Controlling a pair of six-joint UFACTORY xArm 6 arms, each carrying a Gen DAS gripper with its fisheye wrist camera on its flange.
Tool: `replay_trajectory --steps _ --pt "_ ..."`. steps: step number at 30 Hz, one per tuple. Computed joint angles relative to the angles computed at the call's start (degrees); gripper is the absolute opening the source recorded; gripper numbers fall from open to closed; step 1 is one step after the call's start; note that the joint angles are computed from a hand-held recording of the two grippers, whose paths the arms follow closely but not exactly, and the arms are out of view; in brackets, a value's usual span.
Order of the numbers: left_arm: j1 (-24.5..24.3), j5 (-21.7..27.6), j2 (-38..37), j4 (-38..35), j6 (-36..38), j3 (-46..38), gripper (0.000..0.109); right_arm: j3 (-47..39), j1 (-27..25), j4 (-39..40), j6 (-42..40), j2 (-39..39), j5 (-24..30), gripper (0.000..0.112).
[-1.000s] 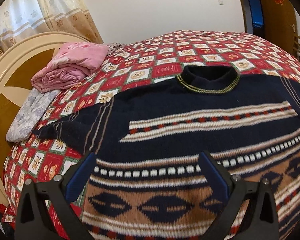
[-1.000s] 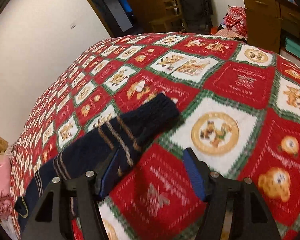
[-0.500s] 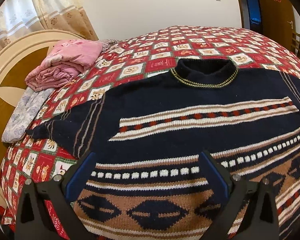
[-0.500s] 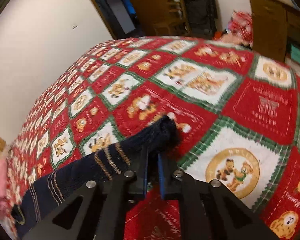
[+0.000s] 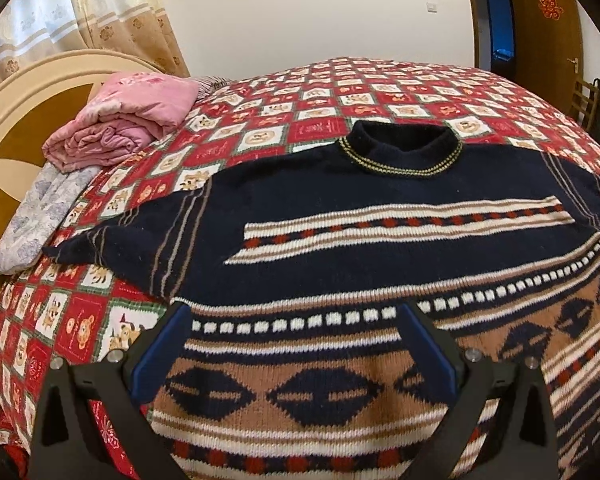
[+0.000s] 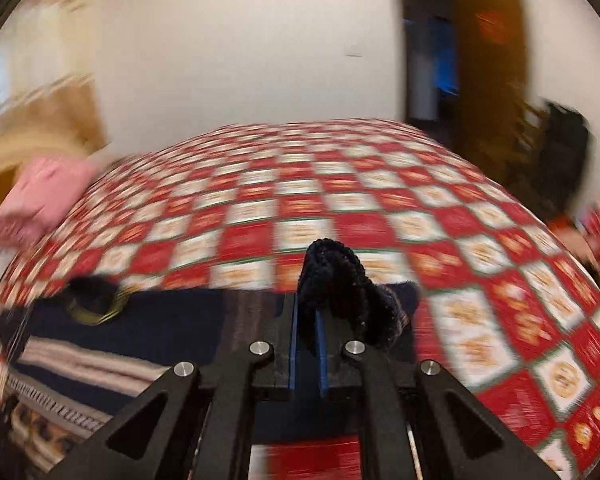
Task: Fold small clothes
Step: 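Lift the held sleeve and fold it across the sweater body with the right gripper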
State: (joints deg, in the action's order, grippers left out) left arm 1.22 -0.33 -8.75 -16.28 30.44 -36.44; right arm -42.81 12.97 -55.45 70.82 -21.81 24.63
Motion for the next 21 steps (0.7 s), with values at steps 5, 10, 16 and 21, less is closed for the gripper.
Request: replay_trajectory --steps 5,10,16,21 --pt "-1.04 1.85 -0.9 -16.18 15.25 -0.49 0.103 -9.87 11.11 -2.87 -0.08 14.51 0.11 0.007" --pt "-1.39 3.13 -2.26 -21.01 21.41 -0.06 0.103 -13.03 12.78 3.31 -4.76 23.95 -6.46 0.015" --pt "-2.76 8.16 -3.8 -26.04 26.76 -1.48 0.103 1.33 8.19 -3.8 3.45 12.18 -17.03 0.055" --pt "-7.89 8.52 -2.9 -25.32 23.39 -2.83 0.103 10.7 1.06 -14.68 14.39 -0.18 -17.95 0.055"
